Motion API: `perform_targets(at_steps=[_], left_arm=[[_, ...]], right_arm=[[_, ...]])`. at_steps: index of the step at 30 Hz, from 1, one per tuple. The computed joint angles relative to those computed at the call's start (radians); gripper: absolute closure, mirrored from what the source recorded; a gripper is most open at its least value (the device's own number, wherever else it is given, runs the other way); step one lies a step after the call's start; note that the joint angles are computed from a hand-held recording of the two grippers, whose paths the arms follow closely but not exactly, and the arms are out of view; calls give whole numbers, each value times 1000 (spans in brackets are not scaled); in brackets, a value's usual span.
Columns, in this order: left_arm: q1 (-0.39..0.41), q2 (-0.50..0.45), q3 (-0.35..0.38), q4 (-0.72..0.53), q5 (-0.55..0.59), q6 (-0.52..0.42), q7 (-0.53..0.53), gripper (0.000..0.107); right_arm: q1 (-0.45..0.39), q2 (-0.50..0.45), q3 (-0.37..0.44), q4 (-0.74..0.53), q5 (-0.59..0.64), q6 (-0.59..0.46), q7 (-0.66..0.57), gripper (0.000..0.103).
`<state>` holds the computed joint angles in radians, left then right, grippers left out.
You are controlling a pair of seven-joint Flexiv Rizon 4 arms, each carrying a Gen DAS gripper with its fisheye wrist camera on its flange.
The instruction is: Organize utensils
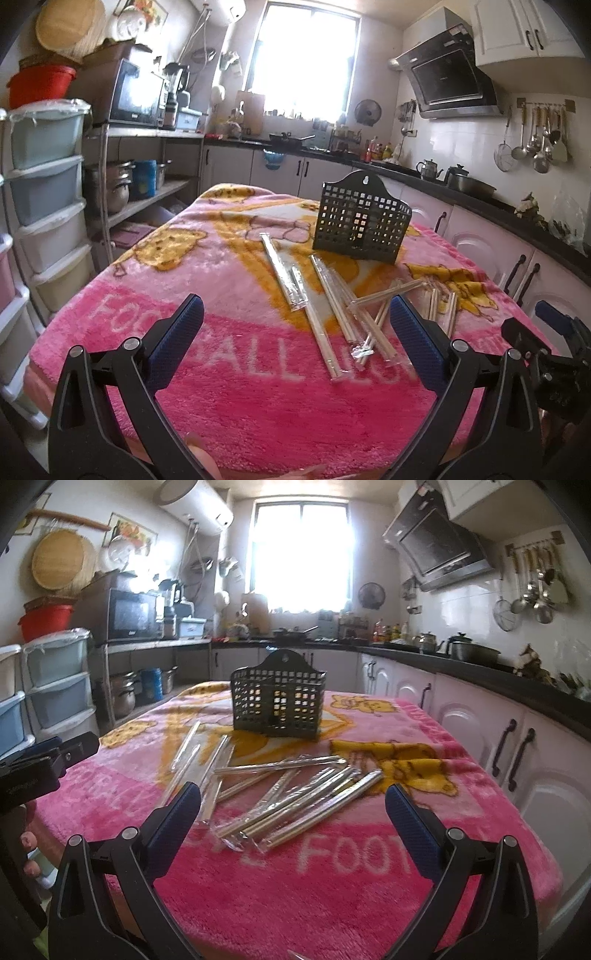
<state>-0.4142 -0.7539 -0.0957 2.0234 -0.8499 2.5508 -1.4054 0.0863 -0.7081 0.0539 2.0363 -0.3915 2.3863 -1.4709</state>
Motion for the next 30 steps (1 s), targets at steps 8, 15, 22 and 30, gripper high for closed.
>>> perform_targets(at_steps=[8, 15, 22, 30], left_arm=[[43, 25, 12, 8, 38, -62, -36, 15], [69, 41, 38, -25, 39, -167, -27, 15], [82, 40, 75, -97, 21, -300, 2, 15], [62, -4, 137, -238, -45, -449, 88, 15]], right_arm=[[-7, -5, 18, -79, -76, -109, 34, 6], [-64, -38, 70, -201, -206, -264, 132, 6], [-154, -96, 172, -318, -334, -404, 216, 6], [-240, -177, 329, -457, -366, -579, 192, 6]])
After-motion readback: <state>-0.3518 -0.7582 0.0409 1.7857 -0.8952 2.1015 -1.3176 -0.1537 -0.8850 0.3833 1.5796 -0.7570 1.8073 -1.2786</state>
